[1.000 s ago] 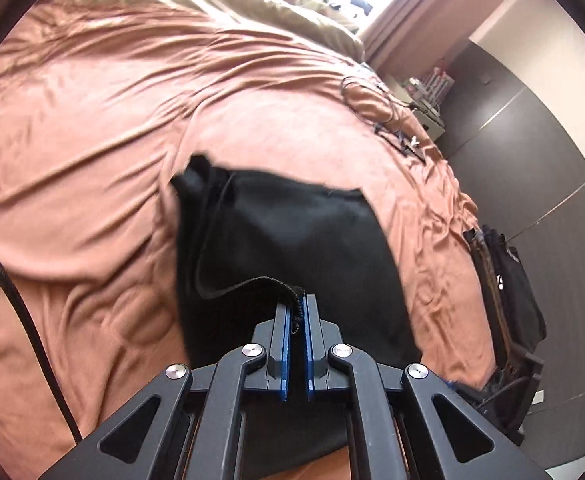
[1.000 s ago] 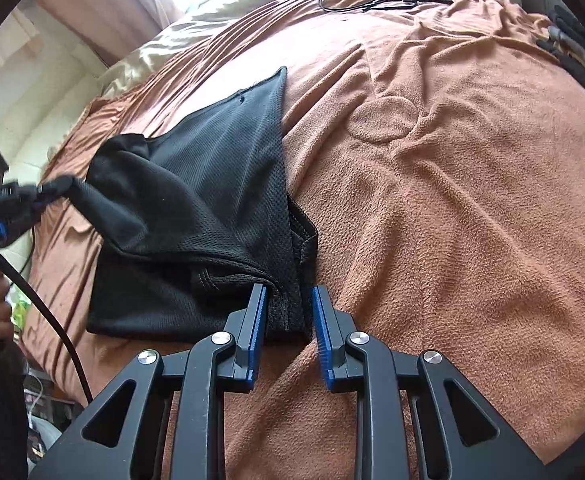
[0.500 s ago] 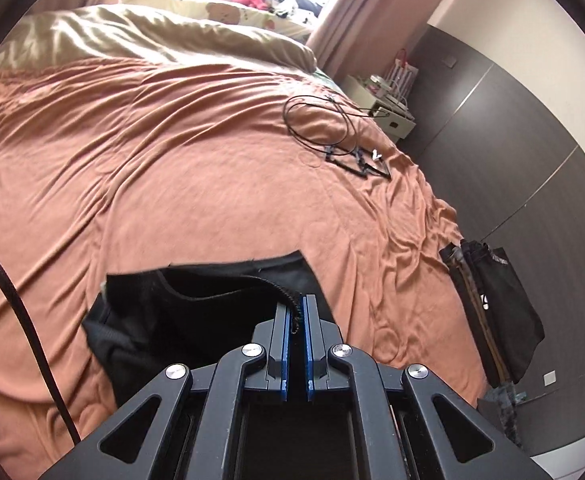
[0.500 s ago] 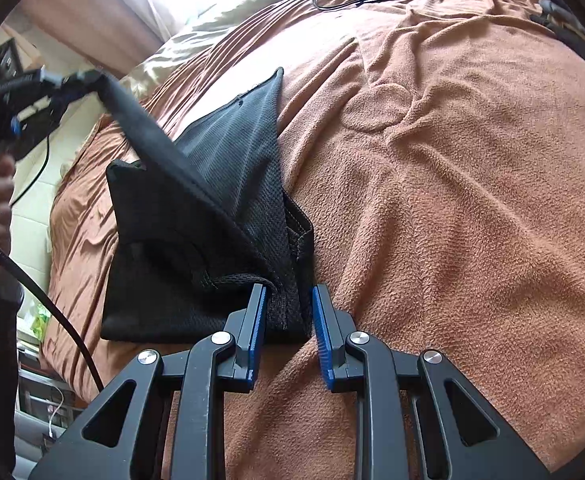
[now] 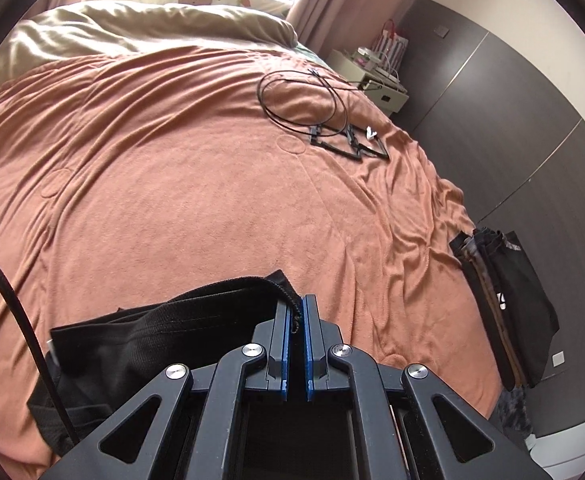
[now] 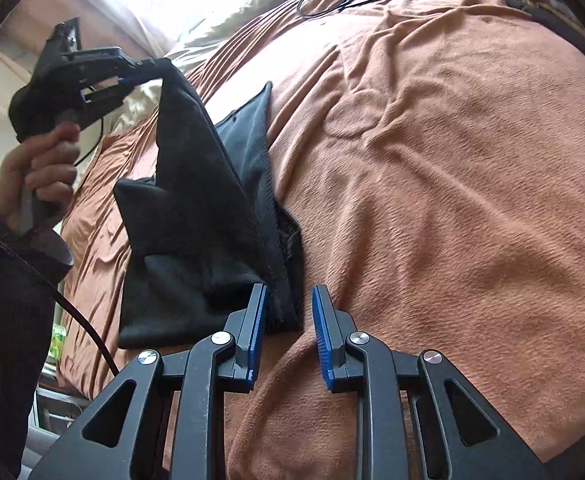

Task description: Fold small clothes

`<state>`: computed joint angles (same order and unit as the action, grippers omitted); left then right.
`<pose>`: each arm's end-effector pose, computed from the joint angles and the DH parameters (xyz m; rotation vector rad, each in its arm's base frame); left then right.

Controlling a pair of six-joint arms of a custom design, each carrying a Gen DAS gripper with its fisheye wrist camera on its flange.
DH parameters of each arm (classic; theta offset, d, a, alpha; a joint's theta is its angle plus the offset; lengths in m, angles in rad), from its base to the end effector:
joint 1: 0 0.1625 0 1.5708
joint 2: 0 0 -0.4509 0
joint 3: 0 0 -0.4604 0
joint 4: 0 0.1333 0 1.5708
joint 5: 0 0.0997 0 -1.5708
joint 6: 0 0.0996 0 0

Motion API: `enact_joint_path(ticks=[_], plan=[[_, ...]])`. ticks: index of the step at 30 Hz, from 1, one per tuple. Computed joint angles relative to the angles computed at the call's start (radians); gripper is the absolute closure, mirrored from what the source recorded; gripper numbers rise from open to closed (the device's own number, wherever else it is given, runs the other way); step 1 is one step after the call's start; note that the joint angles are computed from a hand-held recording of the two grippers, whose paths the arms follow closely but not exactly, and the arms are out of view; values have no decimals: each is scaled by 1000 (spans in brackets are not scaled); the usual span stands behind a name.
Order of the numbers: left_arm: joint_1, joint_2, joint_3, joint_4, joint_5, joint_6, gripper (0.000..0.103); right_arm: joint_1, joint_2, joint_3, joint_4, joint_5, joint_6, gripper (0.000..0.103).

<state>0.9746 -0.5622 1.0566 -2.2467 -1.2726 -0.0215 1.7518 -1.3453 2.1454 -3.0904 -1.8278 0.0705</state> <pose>-0.3720 -0.8377 0.1087 0.7807 2.7810 -0.3823 0.2070 -0.5314 0.2649 0.0186 -2.7876 1.0841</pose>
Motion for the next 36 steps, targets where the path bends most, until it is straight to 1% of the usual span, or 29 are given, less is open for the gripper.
enact_joint_path(ticks=[8,11,13,14,15,16,19,21,23,27,31,33,36], plan=[[17,84,-92,57,-20,9,97,1,-13,18,-7,-4,22,83],[23,104,-120,82,-63,27,97,8,-4,11,-11,-19,34,83],[26,106,-127,88,-77,21,87,11,0,5,-10,-23,42,83],[29,102,-125,87,-94,15,69,14,2,2,-10,-27,43,83],[30,92,-111,71,-101,12,56,17,2,-1,-8,-31,42,83],[29,78,-91,49,-100,17,54,20,4,-4,-8,-34,39,83],[24,34,-37,31,-62,35,53,28,13,-20,-4,-35,25,83],[26,7,-7,33,-42,30,53,30,19,-34,3,-31,9,83],[28,-25,29,30,-7,25,53,33,27,-53,16,-32,-8,83],[37,-88,97,21,33,13,53,32,47,-98,53,-3,-33,83],[46,-156,169,2,66,0,52,38,75,-147,93,-3,-60,83],[50,-190,209,-9,85,-6,47,40,91,-170,112,-2,-69,83],[61,-233,258,-13,99,-31,41,48,120,-210,142,-27,-84,83]])
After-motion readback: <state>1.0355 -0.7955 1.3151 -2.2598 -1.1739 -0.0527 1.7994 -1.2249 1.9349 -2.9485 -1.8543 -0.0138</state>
